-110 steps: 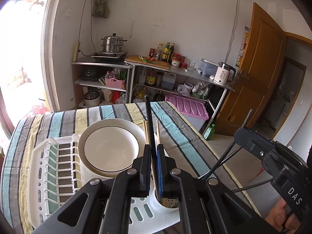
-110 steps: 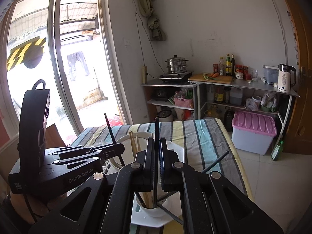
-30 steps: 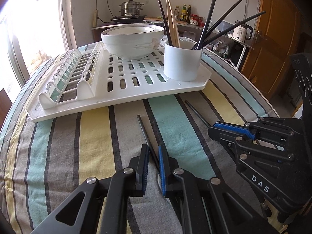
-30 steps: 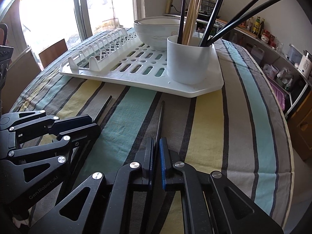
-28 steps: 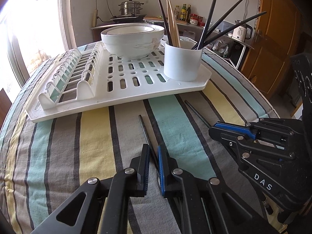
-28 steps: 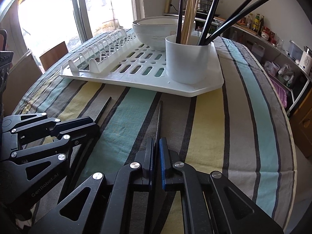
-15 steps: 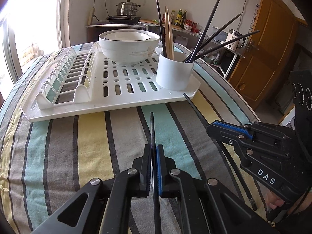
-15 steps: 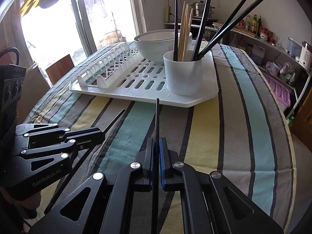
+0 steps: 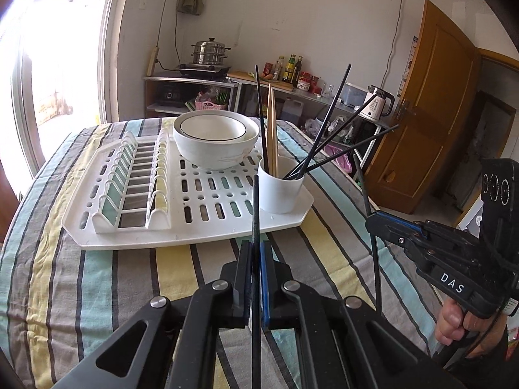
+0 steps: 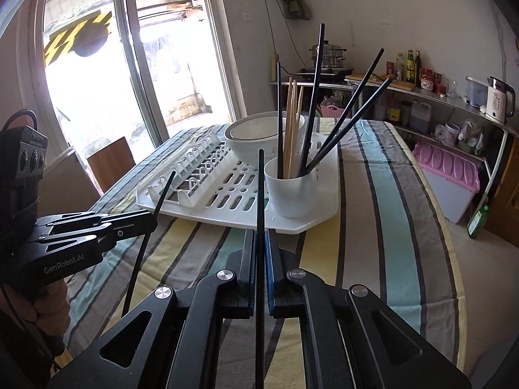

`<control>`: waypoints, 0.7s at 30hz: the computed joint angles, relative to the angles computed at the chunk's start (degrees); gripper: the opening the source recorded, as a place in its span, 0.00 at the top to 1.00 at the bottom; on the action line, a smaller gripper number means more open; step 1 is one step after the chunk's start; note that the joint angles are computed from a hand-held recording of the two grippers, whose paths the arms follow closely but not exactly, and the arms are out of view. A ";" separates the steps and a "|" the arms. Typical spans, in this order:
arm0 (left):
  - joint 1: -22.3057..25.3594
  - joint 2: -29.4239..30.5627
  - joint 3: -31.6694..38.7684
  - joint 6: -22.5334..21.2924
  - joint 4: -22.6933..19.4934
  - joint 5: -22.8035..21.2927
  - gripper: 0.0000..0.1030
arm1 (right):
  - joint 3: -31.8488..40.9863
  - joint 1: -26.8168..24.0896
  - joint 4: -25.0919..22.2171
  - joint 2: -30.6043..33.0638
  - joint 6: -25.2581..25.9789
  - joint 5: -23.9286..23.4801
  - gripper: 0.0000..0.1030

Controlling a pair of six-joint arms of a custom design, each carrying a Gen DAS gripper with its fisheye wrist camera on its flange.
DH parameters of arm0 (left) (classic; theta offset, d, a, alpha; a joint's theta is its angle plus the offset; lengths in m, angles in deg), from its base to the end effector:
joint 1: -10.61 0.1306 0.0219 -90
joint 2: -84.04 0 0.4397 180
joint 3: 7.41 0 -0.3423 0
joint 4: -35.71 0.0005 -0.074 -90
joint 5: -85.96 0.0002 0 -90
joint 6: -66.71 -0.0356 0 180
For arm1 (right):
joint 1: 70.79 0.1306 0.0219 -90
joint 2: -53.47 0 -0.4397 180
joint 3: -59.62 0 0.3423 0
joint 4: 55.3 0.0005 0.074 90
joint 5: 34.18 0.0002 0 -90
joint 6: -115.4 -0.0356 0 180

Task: Organize utensils
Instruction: 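Lift both black chopsticks upright and carry them over the white cup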

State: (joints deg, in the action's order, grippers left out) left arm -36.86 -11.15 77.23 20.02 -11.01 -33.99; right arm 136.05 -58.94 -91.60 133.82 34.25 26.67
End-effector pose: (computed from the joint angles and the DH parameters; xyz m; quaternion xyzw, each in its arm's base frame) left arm 0.2804 -0.2801 0.4908 -0.0623 0.9013 -0.0839 0.4203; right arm 0.3585 0.0924 0.4727 -0.2619 0.8446 0.2389 0.4012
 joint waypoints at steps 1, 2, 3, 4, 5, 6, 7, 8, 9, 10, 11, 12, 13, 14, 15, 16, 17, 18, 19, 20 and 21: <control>-0.21 -0.30 0.20 -0.23 0.04 -0.45 0.96 | 0.03 -0.32 0.30 -0.39 -0.26 -0.48 0.95; -0.49 -0.60 0.39 -0.43 0.08 -0.85 0.96 | 0.04 -0.66 0.59 -0.72 -0.45 -0.90 0.95; -0.70 -0.83 0.59 -0.66 0.14 -1.13 0.96 | -0.05 -0.90 0.94 -1.12 -0.70 -1.24 0.95; -0.90 -1.07 0.76 -0.93 0.20 -1.45 0.96 | -0.09 -1.12 1.27 -1.44 -0.94 -1.57 0.95; -1.15 -1.29 0.92 -1.17 0.21 -1.81 0.96 | -0.08 -1.32 1.64 -1.62 -1.15 -1.92 0.95; -1.36 -1.48 1.04 -1.35 0.28 -2.11 0.96 | -0.01 -1.46 1.86 -1.87 -1.38 -2.20 0.95; -1.56 -1.69 1.16 -1.49 0.33 -2.37 0.96 | -0.01 -1.74 2.08 -2.11 -1.56 -2.49 0.95; -1.74 -1.93 1.16 -1.67 0.45 -2.68 0.96 | 0.00 -1.95 2.31 -2.33 -1.78 -2.74 0.95; -2.04 -2.13 1.36 -1.79 0.36 -3.10 0.96 | -0.01 -2.13 2.48 -2.55 -1.88 -2.97 0.95; -2.19 -2.31 1.47 -1.87 0.39 -3.38 0.96 | -0.02 -2.26 2.72 -2.72 -2.06 -3.19 0.95; -2.39 -2.51 1.55 -1.96 0.47 -3.61 0.96 | -0.03 -2.61 2.84 -2.94 -2.11 -3.56 0.95; -2.47 -2.67 1.57 -2.15 0.68 -3.79 0.96 | -0.13 -2.82 3.00 -3.23 -2.23 -3.78 0.95; -2.53 -2.85 1.62 -2.25 0.74 -4.05 0.96 | -0.13 -2.93 3.18 -3.37 -2.35 -3.89 0.95; -2.60 -3.07 1.59 -2.39 0.83 -4.31 0.96 | -0.14 -3.05 3.35 -3.52 -2.46 -4.01 0.95; -2.67 -3.25 1.62 -2.56 0.91 -4.50 0.96 | -0.19 -3.27 3.49 -3.65 -2.49 -4.22 0.95; -2.69 -3.38 1.67 -2.65 0.93 -4.65 0.96 | -0.21 -3.36 3.66 -3.72 -2.59 -4.27 0.95; -2.66 -3.46 1.75 -2.69 0.91 -4.72 0.96 | -0.20 -3.40 3.83 -3.79 -2.76 -4.25 0.95; -2.65 -3.57 1.79 -2.75 0.91 -4.76 0.96 | -0.21 -3.47 3.99 -3.86 -2.90 -4.35 0.95; -2.66 -3.60 1.89 -2.76 0.83 -4.88 0.96 | -0.19 -3.55 4.14 -3.93 -3.03 -4.37 0.95; -2.74 -3.65 2.02 -2.79 0.74 -5.01 0.96 | -0.16 -3.60 4.28 -3.97 -3.11 -4.38 0.95; -2.73 -3.66 2.15 -2.85 0.65 -5.05 0.96 | -0.13 -3.64 4.36 -4.00 -3.16 -4.38 0.95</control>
